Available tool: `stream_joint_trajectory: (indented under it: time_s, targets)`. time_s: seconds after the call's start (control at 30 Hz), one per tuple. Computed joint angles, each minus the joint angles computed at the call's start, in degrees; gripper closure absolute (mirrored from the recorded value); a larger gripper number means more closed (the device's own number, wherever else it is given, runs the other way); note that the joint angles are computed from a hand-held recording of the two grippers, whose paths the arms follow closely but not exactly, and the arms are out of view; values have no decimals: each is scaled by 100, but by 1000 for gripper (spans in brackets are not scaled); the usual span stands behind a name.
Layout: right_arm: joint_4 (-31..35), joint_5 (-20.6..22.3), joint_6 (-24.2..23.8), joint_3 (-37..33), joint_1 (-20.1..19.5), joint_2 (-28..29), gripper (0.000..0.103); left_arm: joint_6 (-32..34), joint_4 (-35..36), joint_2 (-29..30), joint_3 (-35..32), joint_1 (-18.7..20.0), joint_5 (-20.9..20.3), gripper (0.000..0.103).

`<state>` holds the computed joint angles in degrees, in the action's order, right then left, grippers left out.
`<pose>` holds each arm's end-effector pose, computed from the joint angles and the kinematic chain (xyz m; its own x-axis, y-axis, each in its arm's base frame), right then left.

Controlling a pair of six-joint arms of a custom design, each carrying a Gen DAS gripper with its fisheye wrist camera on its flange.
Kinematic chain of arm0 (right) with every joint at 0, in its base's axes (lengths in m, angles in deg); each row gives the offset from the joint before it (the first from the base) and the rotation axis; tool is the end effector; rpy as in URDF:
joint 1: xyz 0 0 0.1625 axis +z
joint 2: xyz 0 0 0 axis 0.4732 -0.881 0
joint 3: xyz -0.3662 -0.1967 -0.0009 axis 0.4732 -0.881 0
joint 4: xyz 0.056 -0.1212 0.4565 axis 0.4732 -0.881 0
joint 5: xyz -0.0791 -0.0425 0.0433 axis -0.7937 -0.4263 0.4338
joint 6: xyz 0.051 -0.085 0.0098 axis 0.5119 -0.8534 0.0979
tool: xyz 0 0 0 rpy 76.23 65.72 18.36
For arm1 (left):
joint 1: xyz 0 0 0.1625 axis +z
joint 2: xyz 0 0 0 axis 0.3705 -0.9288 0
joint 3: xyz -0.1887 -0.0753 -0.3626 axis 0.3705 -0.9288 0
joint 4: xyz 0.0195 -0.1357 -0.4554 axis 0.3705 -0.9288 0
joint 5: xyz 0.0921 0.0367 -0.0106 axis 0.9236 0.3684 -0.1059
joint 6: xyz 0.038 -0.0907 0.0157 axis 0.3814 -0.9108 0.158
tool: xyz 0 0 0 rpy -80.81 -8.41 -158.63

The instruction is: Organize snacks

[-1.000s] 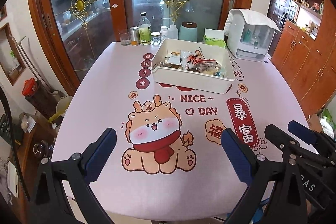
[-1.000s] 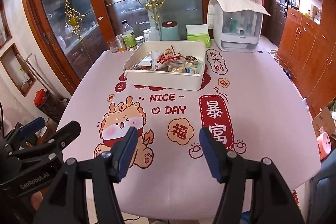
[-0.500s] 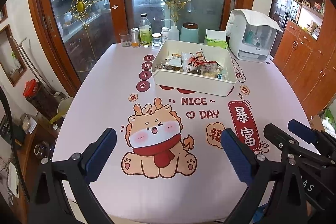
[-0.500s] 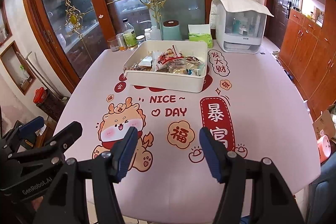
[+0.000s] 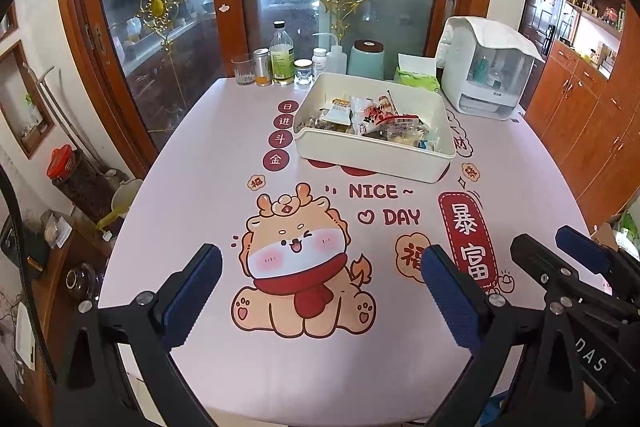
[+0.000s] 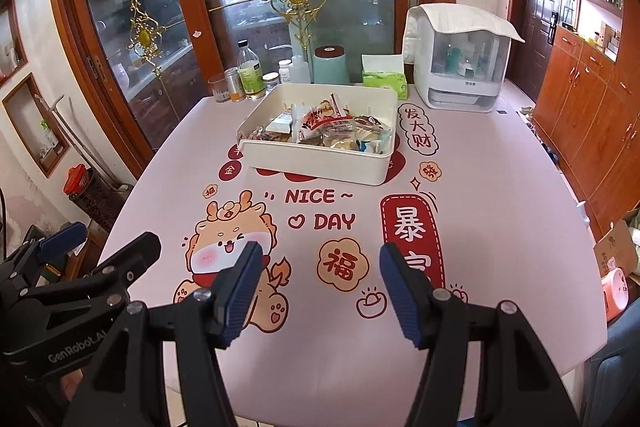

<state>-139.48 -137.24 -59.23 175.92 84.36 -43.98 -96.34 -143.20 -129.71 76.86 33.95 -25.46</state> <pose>0.3543 -0.6742 0.1313 -0.7687 -0.0890 0.6334 -0.4579 0.7680 -0.4478 -0.1857 -0.6543 0.2863 -0.7154 -0.0526 -0.6968 0.4186 0.7661 -0.4877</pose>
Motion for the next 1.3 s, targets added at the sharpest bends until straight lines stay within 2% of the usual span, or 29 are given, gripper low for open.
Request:
stream_joint_trajectory:
  time_s: [1.3]
  targets:
    - [155, 161, 16, -12, -122, -46, 42, -350, 394, 226, -172, 68, -5, 4]
